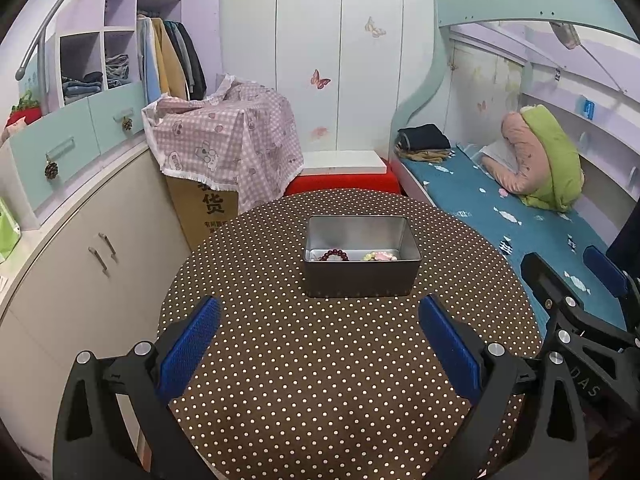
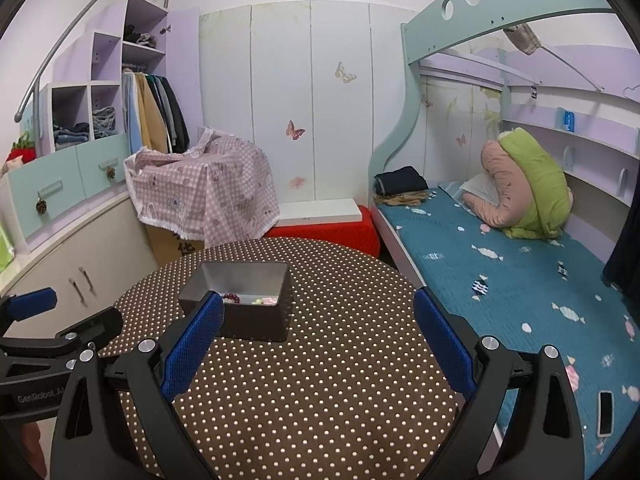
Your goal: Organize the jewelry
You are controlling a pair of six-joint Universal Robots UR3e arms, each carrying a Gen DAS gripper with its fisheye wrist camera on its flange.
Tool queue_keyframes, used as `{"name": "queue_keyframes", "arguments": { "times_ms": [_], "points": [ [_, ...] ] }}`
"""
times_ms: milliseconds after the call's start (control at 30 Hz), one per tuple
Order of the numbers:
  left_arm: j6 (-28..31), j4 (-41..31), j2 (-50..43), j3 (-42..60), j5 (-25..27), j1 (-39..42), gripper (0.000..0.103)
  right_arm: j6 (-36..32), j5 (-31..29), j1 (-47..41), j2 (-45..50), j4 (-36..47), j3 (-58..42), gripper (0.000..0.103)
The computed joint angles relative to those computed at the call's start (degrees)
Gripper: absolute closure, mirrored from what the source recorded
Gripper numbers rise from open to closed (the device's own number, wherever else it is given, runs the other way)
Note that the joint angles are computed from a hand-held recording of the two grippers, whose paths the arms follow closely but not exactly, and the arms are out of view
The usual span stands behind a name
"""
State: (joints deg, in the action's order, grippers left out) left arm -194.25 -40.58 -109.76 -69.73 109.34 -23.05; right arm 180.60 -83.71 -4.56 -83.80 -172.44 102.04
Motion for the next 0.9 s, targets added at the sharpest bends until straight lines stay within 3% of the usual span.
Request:
{"name": "queue_keyframes", "arguments": {
  "times_ms": [900],
  "points": [
    [0.4, -1.0, -0.1, 0.1, 0.3, -0.3, 0.007, 0.2, -0.9, 0.8, 0.7, 0.3, -0.3, 0.010]
  ]
}}
